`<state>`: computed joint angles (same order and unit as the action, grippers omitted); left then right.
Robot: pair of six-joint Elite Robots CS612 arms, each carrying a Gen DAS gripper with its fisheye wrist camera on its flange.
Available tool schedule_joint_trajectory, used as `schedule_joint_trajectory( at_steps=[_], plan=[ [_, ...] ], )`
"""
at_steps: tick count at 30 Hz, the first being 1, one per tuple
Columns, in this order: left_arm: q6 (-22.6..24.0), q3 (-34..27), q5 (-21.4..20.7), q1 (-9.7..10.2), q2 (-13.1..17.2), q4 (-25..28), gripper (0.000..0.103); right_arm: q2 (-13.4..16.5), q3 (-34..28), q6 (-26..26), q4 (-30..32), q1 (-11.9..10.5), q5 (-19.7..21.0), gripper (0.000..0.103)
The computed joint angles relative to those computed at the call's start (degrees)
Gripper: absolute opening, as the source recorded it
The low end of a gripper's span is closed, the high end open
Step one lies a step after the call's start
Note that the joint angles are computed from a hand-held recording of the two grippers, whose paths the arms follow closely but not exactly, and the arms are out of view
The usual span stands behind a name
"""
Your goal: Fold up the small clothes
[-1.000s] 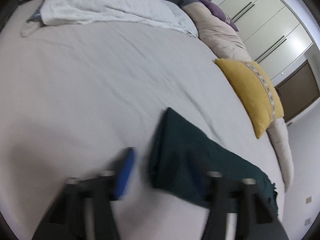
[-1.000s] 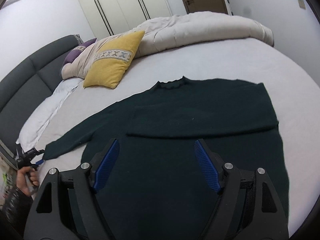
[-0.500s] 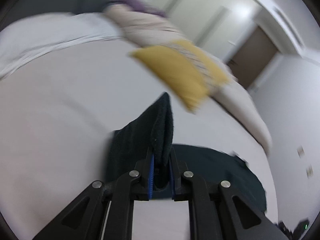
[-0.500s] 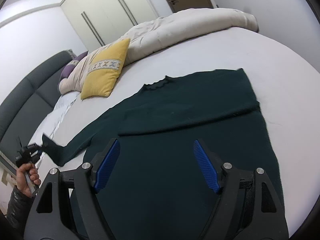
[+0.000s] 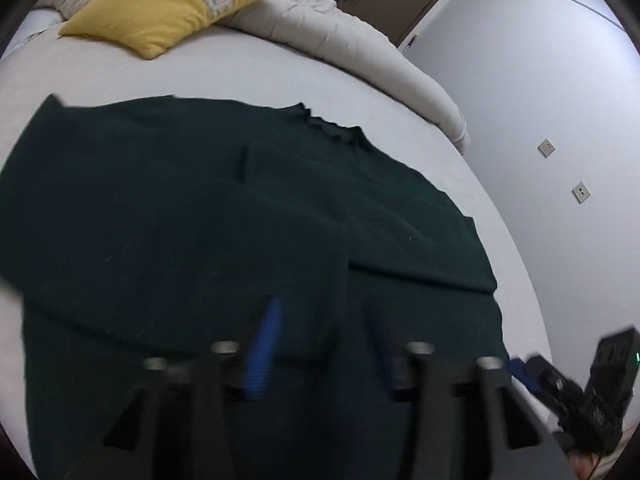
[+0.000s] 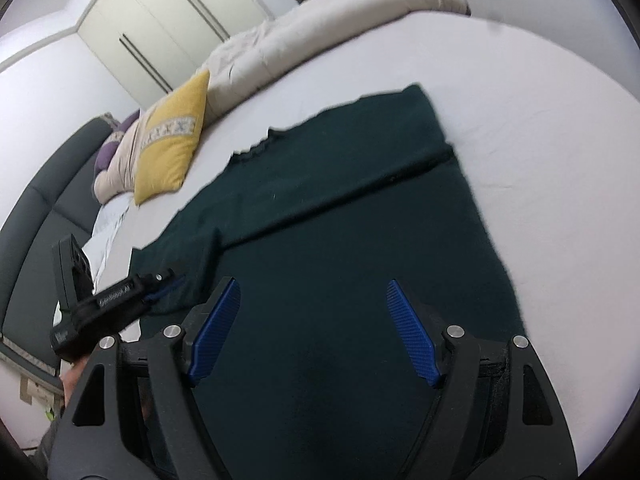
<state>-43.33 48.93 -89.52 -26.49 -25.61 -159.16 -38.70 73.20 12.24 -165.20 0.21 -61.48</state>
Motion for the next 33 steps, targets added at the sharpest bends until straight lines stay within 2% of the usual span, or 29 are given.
schedule_joint_trajectory(
  at_steps=[4,8,12,14,15,16,17,20,27,30,33],
  plan=[
    [1.6,9.5,1.3,0.18,-4.7,-7.1,0.066,2.1,-4.3,-2.5,4.7,1.4,1.4,0.075],
    [-2.9,17.2,3.8,1.71,-8.4,-12.7,0.066,5.9,-12.0,-4.1,10.9,3.5,5.2,0.075],
    [-5.5,21.0,5.7,2.85,-10.2,-15.3,0.066,10.7,-21.8,-4.9,22.1,6.1,5.1,0.075],
    [-6.4,22.0,6.1,3.18,-10.5,-15.9,0.066,12.9,-26.5,-6.8,26.7,7.5,2.9,0.074],
    [-6.8,22.4,6.3,3.34,-10.6,-16.2,0.066,13.8,-28.2,-7.9,27.8,8.3,0.3,0.071],
    [-7.1,22.7,6.5,3.48,-10.7,-16.5,0.066,14.2,-29.2,-8.9,27.6,8.9,-2.0,0.057],
    [-7.3,22.9,6.6,3.62,-10.7,-16.8,0.066,14.8,-30.9,-10.9,29.1,9.6,-4.2,0.035],
    [-7.7,22.5,6.9,4.05,-10.5,-17.1,0.066,14.6,-31.7,-11.8,30.4,10.0,-6.2,0.006],
    [-6.5,20.3,8.5,4.64,-9.8,-16.1,0.067,11.1,-29.6,-17.7,23.5,9.2,-4.9,0.006],
    [-5.3,17.9,9.4,4.94,-8.9,-14.6,0.072,11.9,-32.7,-17.7,22.7,8.2,-5.1,0.006],
    [-5.0,14.7,9.5,5.47,-7.4,-11.6,0.072,15.4,-39.2,-16.6,26.5,7.1,-7.9,0.006]
  ],
)
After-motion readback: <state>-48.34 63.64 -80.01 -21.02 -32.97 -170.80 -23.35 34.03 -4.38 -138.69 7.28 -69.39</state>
